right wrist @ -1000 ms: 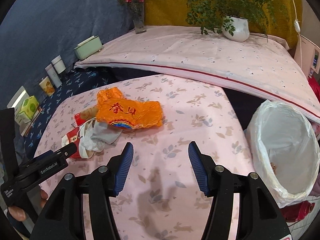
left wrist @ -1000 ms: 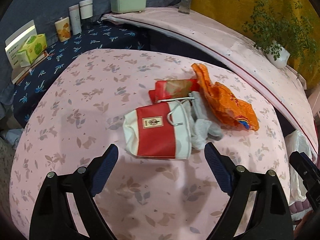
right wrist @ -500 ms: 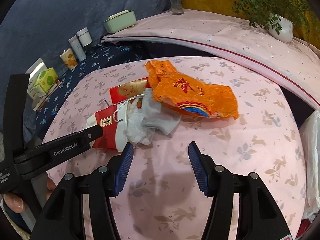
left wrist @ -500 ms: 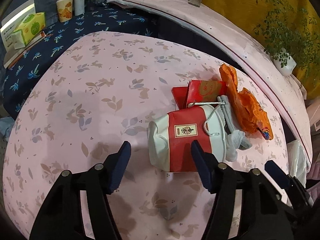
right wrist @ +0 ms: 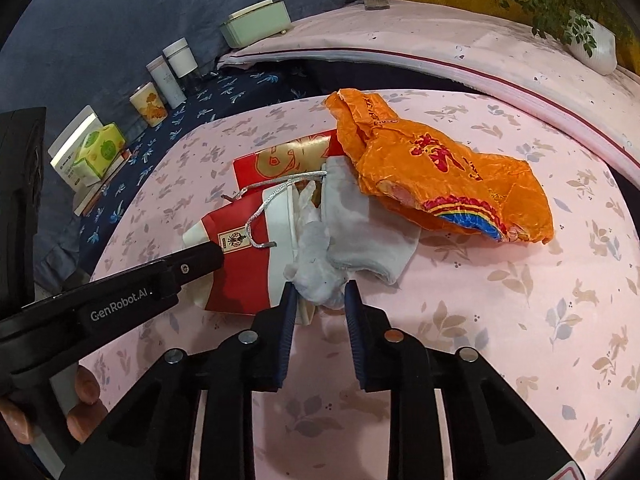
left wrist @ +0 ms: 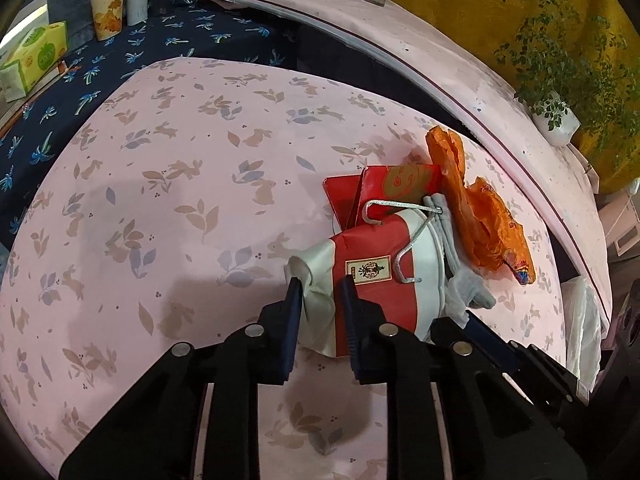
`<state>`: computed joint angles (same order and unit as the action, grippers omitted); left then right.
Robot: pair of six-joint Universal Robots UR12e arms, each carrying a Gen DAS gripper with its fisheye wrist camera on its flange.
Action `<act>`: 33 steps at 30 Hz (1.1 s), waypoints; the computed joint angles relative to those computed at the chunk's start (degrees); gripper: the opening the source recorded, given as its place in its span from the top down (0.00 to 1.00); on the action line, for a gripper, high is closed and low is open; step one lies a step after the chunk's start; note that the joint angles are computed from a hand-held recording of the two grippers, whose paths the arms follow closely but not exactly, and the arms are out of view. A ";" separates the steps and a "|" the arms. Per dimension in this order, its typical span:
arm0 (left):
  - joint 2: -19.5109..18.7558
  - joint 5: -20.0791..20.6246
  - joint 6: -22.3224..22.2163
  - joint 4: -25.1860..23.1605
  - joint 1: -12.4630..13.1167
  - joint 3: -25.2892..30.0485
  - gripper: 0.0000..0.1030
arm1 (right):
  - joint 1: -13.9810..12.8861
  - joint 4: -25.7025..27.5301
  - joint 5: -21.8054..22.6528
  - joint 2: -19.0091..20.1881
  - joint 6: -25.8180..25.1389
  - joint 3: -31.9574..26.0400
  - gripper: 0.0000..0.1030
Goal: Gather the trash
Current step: 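Grasp the red-and-white paper bag with the left tool and lift it, then carry the red-and-white bag over the bin and open the left tool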
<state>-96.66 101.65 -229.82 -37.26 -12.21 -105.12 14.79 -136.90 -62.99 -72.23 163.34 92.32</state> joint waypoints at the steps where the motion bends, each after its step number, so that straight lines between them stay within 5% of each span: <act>1: 0.05 -0.18 -0.01 0.14 0.00 -0.03 0.83 | -0.06 0.25 0.21 -0.04 -0.20 -0.05 0.87; 18: -0.17 3.95 2.15 1.28 -3.51 3.89 0.86 | -3.90 -5.06 3.53 -4.35 1.43 1.66 0.92; 33: -4.69 6.32 8.90 2.05 -8.18 13.10 0.86 | -9.74 -13.89 6.16 -7.04 7.49 1.96 0.92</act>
